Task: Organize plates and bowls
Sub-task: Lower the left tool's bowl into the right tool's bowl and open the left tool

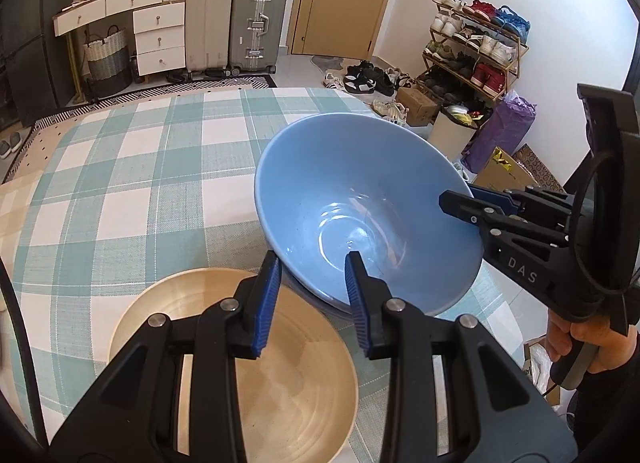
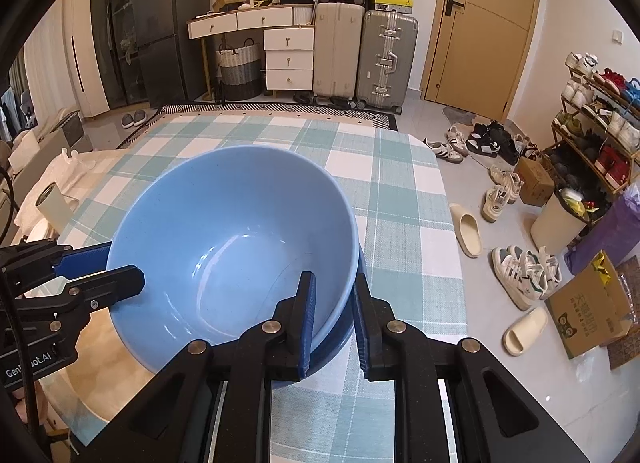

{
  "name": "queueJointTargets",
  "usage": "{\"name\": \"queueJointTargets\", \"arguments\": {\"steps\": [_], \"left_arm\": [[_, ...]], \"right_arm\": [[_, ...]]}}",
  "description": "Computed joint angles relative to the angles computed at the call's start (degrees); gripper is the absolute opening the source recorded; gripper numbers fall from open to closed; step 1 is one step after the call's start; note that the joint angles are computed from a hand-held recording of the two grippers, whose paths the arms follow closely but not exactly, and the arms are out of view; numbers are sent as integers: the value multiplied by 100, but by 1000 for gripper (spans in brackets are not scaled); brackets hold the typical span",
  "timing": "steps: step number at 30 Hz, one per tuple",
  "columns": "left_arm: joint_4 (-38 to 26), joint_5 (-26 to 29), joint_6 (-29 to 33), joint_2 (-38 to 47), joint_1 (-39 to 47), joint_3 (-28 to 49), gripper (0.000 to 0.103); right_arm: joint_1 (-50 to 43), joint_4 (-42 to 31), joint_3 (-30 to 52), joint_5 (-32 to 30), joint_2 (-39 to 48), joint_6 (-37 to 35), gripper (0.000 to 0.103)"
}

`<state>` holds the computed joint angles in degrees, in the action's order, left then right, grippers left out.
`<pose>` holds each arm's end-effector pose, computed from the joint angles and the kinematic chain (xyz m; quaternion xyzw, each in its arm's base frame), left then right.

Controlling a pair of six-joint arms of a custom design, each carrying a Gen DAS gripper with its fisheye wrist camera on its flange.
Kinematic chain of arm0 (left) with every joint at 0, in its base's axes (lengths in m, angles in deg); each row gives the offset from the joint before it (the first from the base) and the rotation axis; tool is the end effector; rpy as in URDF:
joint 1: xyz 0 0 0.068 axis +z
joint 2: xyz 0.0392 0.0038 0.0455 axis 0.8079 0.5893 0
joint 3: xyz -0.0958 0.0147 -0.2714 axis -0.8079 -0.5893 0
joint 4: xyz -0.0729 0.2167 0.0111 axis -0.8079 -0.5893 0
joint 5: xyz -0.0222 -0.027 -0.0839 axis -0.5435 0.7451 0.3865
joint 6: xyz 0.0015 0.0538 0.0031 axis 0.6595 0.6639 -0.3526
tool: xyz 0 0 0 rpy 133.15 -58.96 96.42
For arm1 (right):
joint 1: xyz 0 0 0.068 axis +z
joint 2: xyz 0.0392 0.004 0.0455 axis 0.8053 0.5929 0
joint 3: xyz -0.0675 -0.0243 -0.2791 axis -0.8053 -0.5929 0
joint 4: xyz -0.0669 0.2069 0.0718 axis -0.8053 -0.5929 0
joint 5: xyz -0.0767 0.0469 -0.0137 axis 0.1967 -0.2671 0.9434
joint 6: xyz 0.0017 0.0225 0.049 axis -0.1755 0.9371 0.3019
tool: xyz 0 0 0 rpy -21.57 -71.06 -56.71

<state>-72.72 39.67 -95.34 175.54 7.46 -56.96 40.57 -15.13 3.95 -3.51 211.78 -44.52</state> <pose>0.1824 -0.1674 0.1202 -0.1233 0.9271 -0.0561 0.3495 0.3761 -0.0702 0.0868 -0.3195 0.8882 0.0909 0.3173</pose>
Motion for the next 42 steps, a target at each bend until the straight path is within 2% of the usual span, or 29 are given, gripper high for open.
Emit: {"name": "queueJointTargets", "arguments": {"steps": [11, 18, 22, 36, 42], "left_arm": [[321, 75, 217, 619, 211, 197, 29], [618, 209, 401, 968, 405, 245, 29], [555, 89, 457, 1132, 367, 380, 29], [649, 54, 523, 1295, 399, 396, 30], [921, 188, 578, 1298, 493, 230, 34]], "right_arm": [[88, 609, -310, 261, 100, -47, 19], [95, 728, -289, 355, 240, -101, 20], [98, 874, -310, 425, 340, -151, 20], [95, 1281, -526, 521, 368, -270, 23], [67, 1321, -579, 477, 313, -358, 23]]}}
